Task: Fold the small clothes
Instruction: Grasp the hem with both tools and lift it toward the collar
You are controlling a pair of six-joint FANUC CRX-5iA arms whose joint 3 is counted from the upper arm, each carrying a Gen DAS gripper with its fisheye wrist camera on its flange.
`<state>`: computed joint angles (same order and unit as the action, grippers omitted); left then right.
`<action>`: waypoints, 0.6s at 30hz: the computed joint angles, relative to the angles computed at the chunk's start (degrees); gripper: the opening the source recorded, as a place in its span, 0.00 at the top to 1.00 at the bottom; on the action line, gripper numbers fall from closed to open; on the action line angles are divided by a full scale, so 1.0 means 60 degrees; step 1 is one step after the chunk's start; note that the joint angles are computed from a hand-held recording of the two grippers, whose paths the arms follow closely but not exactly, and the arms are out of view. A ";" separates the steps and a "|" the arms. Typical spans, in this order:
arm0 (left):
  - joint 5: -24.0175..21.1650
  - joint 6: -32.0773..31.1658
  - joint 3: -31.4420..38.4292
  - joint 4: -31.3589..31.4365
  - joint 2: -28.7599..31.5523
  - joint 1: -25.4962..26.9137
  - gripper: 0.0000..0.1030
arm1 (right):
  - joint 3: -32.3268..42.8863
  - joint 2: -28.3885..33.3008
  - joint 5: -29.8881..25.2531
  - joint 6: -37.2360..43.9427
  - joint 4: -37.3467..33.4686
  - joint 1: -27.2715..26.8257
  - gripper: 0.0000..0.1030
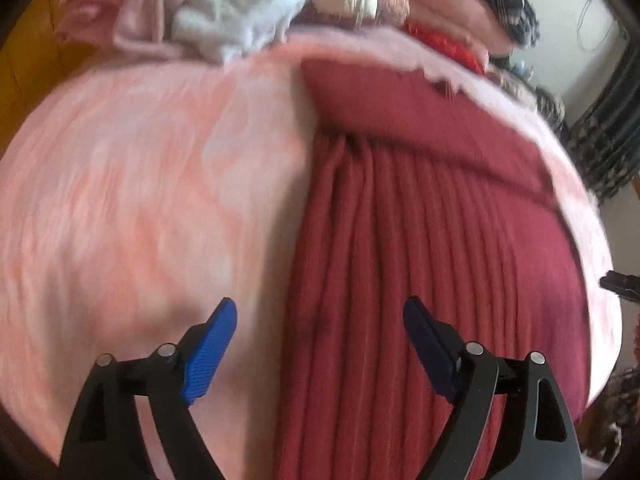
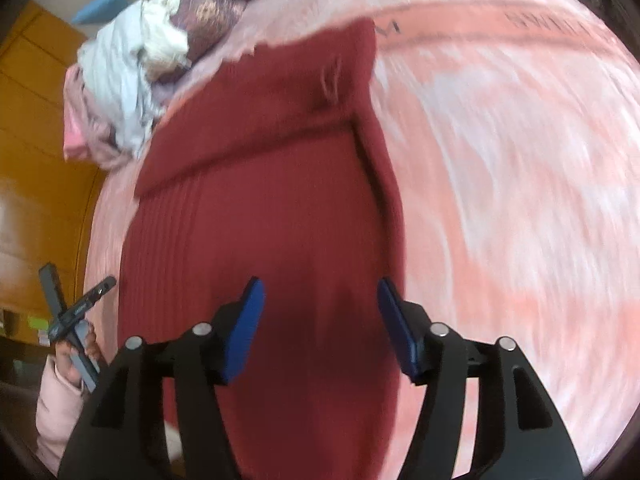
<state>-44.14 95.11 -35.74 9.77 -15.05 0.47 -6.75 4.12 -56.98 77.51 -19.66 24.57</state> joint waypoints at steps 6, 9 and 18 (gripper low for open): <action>-0.1418 0.0896 -0.0381 -0.0780 -0.0864 -0.0287 0.17 | -0.1424 -0.1504 -0.1069 0.0145 -0.0426 -0.0178 0.34; -0.1701 0.0841 -0.0720 -0.0662 -0.1373 -0.0308 0.17 | -0.1862 -0.1950 -0.1381 0.0441 -0.0735 -0.0197 0.33; -0.1696 0.0603 -0.1371 0.0305 -0.1436 -0.0412 0.14 | -0.2352 -0.1918 -0.1632 0.0741 -0.1539 -0.0313 0.35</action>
